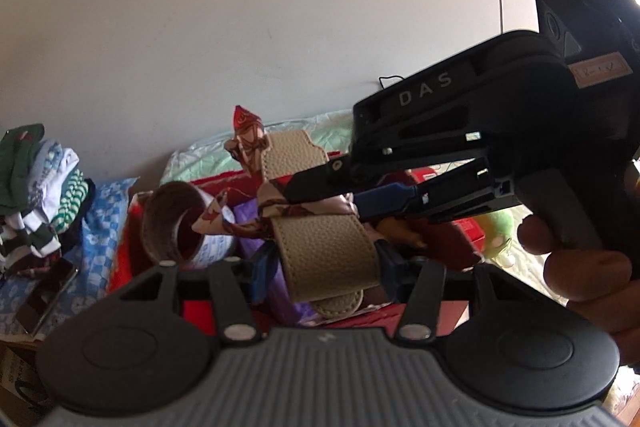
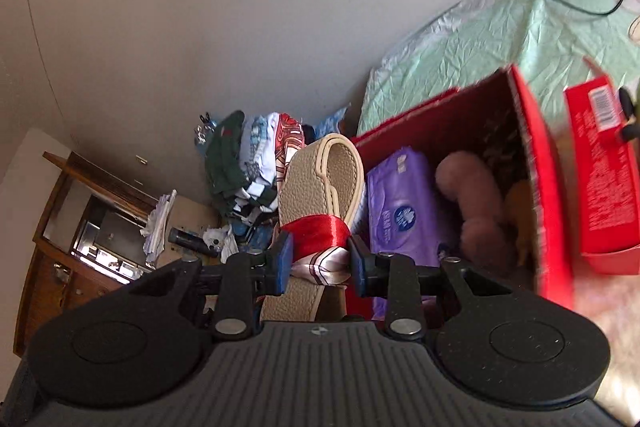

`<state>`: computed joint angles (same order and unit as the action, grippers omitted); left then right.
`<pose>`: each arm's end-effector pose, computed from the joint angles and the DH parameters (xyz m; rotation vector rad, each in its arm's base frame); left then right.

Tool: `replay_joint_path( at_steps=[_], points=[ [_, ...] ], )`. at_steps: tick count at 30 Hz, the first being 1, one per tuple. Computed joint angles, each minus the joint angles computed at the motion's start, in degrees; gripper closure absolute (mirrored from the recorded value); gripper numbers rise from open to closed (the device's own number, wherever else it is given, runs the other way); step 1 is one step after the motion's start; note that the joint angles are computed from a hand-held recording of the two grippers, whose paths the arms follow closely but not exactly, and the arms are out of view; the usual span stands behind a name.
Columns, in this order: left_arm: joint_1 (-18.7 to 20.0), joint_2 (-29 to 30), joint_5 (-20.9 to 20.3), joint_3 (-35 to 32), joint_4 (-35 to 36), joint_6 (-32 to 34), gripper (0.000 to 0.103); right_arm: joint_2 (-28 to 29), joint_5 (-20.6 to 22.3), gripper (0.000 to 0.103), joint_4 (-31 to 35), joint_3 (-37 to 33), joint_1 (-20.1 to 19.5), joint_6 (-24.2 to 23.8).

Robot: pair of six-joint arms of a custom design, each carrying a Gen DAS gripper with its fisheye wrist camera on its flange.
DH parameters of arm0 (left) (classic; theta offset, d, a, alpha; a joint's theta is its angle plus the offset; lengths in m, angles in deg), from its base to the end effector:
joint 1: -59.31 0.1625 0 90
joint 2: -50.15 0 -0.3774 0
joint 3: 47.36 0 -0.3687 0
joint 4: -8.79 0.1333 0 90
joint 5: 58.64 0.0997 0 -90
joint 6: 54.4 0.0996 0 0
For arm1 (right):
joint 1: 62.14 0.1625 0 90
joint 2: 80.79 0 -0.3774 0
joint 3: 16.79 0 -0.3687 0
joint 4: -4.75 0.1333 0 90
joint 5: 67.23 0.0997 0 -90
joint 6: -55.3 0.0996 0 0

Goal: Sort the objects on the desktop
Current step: 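Carry the beige strap with the right gripper into the red box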

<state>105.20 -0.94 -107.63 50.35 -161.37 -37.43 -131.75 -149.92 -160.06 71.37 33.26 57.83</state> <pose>-0.2854 -0.5798 0.1806 0.9972 2.2283 -0.9235 0.2084 -0.6539 0.2153 -0.1320 2.8191 -0.9460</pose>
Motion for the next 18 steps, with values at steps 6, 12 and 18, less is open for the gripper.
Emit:
replay_joint_path(
  at_steps=[6, 12, 18],
  points=[
    [3.25, 1.56, -1.29, -4.19, 3.69, 1.01, 0.045, 3.45, -4.87, 0.073, 0.28, -2.41, 1.81, 0.01],
    [5.44, 1.53, 0.34, -7.28, 5.27, 2.48, 0.047, 6.46, -8.40, 0.083, -0.11, -4.54, 2.19, 2.12],
    [8.45, 1.49, 1.35, -10.19, 8.70, 1.11, 0.045, 9.43, -11.51, 0.088, 0.96, -7.32, 3.21, 1.12]
  ],
)
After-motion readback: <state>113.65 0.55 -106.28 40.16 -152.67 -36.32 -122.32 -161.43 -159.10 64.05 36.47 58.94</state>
